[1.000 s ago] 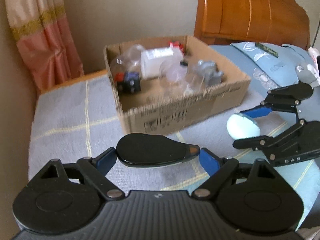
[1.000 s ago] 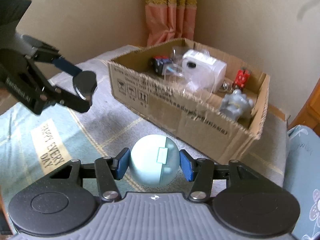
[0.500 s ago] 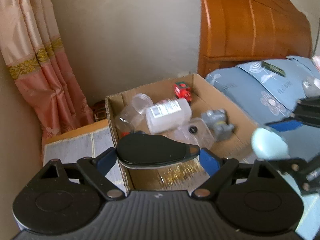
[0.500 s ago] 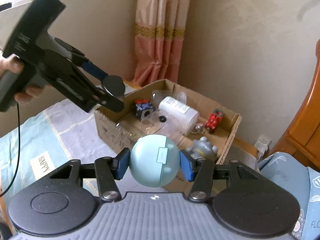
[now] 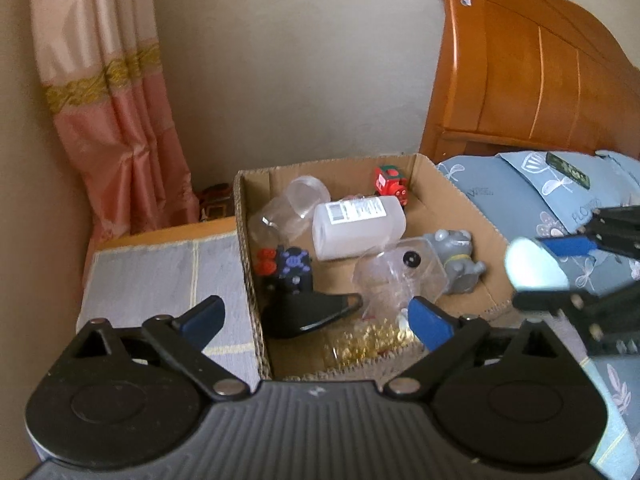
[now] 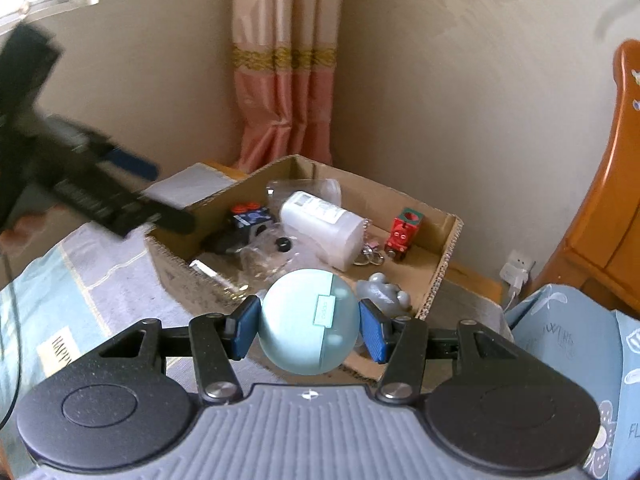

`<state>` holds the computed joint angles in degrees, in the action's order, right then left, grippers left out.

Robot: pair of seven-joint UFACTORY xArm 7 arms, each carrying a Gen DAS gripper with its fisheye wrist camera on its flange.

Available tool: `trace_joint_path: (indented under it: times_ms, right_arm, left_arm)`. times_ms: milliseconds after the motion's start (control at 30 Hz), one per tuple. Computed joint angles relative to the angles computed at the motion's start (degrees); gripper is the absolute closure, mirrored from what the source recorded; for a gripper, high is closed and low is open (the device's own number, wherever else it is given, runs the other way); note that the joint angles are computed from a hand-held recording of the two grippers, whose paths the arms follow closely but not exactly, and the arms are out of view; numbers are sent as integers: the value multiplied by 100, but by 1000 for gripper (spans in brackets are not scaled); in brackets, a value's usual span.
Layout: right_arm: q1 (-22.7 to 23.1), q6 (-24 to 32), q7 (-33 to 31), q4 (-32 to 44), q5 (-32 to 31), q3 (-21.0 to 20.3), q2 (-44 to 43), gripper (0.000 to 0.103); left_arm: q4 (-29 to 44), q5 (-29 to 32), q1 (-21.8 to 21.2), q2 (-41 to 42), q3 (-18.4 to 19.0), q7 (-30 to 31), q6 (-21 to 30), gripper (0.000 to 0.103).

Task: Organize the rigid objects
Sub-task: 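Carry the black keychain and mint-green case into the box and open both grippers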

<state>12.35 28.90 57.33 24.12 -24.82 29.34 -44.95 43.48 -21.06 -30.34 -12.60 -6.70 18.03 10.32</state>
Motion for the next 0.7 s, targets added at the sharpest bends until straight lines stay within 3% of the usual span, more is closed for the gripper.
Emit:
trace_joint_path:
  times_ms: [200,367,500,533,567,633,700]
  right_arm:
    - [-315,-189,127,99,-78,-45,310,45]
    - [-398,-169,182,211,-135,-44,612,45]
    - [-377,-123,339,232,-207,-24,668,44]
    - [-377,-89,388,240,-236,-3,647,37]
    - [-346,-18,415,270,-234,1,633,24]
    - [-343,39,552,291,-315,87,510,13]
    - [-269,213,581,386,-303,112,473,9]
  left_arm:
    - [-521,309,97,-394,-147,-487,-350,5]
    - [-892,414,-164,-657,54,-665,-610,5]
    - [-1152,735,-61,-819,-39,-992,-830,4]
    - [-1199,857,24,-851,-109,-1102,-870,4]
    - [-1217,983,114,-879,-180,-1215,-853,4]
    - [-1243,1155,126,-942,-157,-1326,-787,4]
    - [-1305,1238,75,-1005,-96,-1406,-831,4]
